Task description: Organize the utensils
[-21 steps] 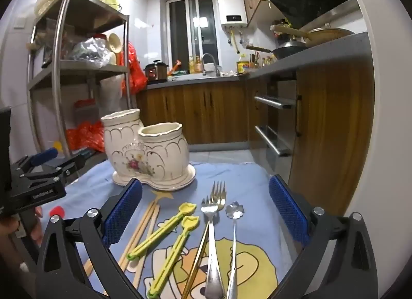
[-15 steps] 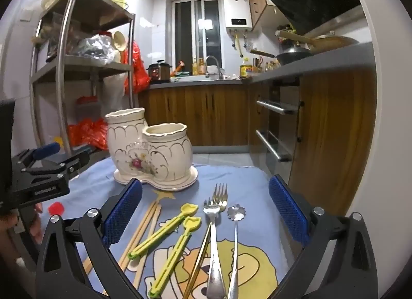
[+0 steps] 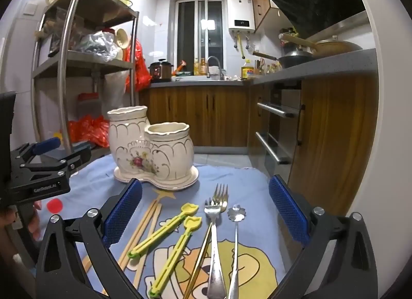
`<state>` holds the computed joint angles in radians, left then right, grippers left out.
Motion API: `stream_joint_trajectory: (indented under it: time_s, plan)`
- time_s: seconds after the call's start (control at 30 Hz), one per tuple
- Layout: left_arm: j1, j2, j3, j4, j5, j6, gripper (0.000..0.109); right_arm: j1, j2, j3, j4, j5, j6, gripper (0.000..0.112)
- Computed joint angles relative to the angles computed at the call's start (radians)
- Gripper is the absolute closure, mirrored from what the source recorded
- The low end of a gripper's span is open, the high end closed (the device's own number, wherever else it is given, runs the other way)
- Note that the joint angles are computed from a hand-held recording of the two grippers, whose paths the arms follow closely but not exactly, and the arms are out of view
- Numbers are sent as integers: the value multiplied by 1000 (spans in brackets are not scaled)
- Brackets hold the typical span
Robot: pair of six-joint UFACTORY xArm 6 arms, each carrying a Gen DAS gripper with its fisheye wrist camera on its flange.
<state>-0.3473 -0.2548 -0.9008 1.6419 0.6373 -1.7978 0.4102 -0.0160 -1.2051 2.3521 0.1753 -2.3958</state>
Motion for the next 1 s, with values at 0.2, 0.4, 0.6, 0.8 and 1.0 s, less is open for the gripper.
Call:
stream_joint_trajectory:
  time_s: [0.2,0.4,0.6,0.8,1.0]
  plan:
    - [-2,-2,4,6,1,-3,11,1,2,-2,1,-1,-1,14]
    - [-3,-1,3,6,2,-3,11,1,3,-3,-3,-1,3,14]
    - [-3,-1,3,6,3,-3,11,3,4,-4,-2,-4,3,14]
    - [-3,-1,3,7,3,-5,11,2,5,-5,-2,-3,-1,14]
    - [-3,0,3,7,3,-5,11,2,6,-5,-5,-4,4,14]
